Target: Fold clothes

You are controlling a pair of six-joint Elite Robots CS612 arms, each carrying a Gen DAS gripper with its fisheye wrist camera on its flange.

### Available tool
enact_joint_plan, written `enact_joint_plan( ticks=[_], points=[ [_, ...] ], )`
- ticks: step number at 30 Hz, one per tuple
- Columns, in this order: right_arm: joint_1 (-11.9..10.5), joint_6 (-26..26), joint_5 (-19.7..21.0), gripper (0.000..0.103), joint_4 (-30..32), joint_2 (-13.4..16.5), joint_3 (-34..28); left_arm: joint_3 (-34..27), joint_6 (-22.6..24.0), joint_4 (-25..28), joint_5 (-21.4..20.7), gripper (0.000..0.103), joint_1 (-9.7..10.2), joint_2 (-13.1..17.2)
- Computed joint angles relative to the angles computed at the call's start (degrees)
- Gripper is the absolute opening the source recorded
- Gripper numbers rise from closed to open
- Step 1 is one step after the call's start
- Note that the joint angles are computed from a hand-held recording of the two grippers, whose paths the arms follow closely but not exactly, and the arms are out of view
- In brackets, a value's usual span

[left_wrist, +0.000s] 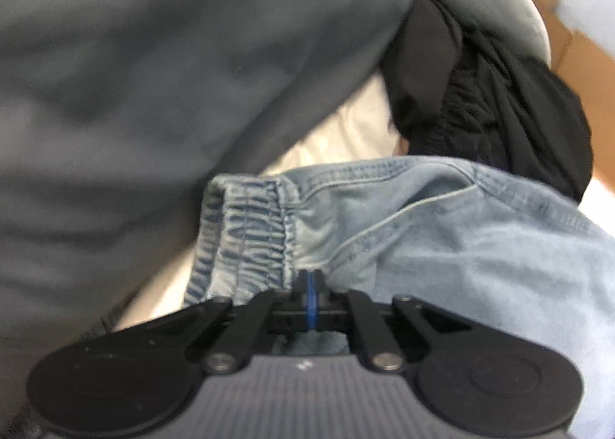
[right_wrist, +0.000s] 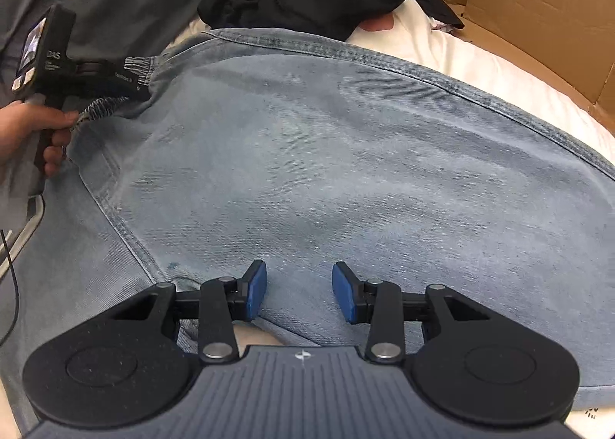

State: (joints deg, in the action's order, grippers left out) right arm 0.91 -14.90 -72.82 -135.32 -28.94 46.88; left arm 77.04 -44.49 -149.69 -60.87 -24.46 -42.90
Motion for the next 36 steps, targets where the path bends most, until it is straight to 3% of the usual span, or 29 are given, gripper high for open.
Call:
enact_joint_plan(
  ticks=[2, 5, 11, 15, 18, 22, 30, 33, 36],
  points=[
    [-0.03, 0.19, -0.13, 0.045, -0.23, -0.14, 0.3, -1.72, 3.13, 3.18, 3.04, 0.003, -0.4, 0.73],
    [-0.02, 0.16, -0.25, 0.045, -0.33, -0.26, 0.46, -2.91, -0.02, 4.55, 2.85, 0.003, 0.22, 1.13],
    [-0.24, 0.14, 0.03, 0.045, -1.0, -0.35, 0.6, -4.76, -1.3, 5.74, 2.09, 0.003, 0.74, 1.86],
    [-0.63, 1.15, 1.18, 0.045, -2.75, -0.55, 0.94, -2.56, -4.01, 2.82, 2.19, 0.003, 0.13, 0.05],
    [-0.56, 1.72, 0.59, 0.045, -2.98, -0.14, 0.22, -0.3, -2.85, -0.08, 3.54, 0.009, -0.98, -1.34],
    [-0.31, 2.58, -0.59, 0.045, -1.98, 0.5, -0.99, 1.67, -1.41, -3.07, 2.66, 0.009, -1.82, -2.33],
    [-0.39, -3.4, -1.37, 0.045, 0.21, 1.2, -1.32, 3.12, -3.29, -2.33, 0.97, 0.003, -0.53, -1.79],
    [-0.47, -5.61, -3.78, 0.046, -1.38, 0.56, 0.01, 1.18, -3.32, 0.22, 2.49, 0.003, -0.42, -0.85],
    [-1.46, -5.11, -3.57, 0.046, -1.89, -0.22, 1.4, 0.85, -4.21, 0.75, 3.28, 0.003, -0.67, -1.1]
  ],
)
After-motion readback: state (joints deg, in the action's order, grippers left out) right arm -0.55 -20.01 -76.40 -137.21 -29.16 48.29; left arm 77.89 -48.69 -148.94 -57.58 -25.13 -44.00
